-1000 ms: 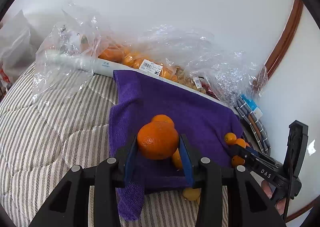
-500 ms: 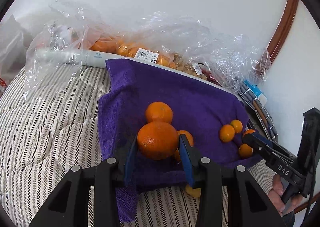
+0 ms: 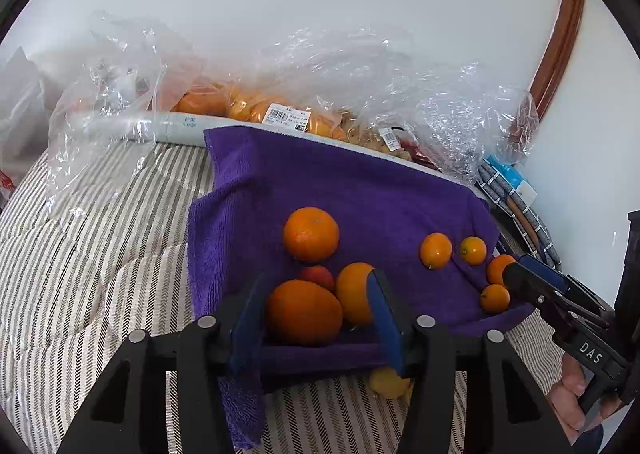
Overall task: Organize fruits
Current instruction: 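Open the left gripper to release the large orange onto the towel, then grasp a yellow-green fruit from the bed with the right gripper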
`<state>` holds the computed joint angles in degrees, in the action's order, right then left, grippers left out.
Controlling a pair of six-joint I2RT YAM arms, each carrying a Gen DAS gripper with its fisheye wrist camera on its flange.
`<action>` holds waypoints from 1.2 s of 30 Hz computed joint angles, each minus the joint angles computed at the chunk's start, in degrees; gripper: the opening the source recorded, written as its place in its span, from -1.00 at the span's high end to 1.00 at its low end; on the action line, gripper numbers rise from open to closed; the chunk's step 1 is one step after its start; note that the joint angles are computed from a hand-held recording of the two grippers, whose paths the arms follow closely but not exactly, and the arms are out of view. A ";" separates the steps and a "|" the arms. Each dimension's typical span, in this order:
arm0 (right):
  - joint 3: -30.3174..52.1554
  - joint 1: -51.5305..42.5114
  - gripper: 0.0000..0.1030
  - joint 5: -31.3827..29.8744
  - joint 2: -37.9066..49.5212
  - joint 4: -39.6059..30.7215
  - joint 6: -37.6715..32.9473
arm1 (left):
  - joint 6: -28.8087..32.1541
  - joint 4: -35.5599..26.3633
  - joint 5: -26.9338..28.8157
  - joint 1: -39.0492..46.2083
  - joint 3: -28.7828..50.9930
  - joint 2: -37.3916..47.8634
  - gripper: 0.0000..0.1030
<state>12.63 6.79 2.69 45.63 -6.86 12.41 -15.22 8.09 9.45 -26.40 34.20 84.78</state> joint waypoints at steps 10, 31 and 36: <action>2.80 23.35 0.06 17.30 -7.74 -16.16 14.78 | -1.23 0.30 1.79 2.20 -2.36 -5.77 -0.14; 5.04 32.09 0.45 11.20 20.76 0.92 25.13 | 0.82 -2.61 7.82 12.79 -10.39 -16.24 -0.14; 4.04 33.47 0.45 12.45 18.51 0.50 24.93 | 1.34 -2.26 7.45 12.38 -10.41 -15.76 -0.13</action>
<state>16.67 40.26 15.14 64.14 -6.35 37.34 -13.88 5.83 16.90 -14.02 23.79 69.02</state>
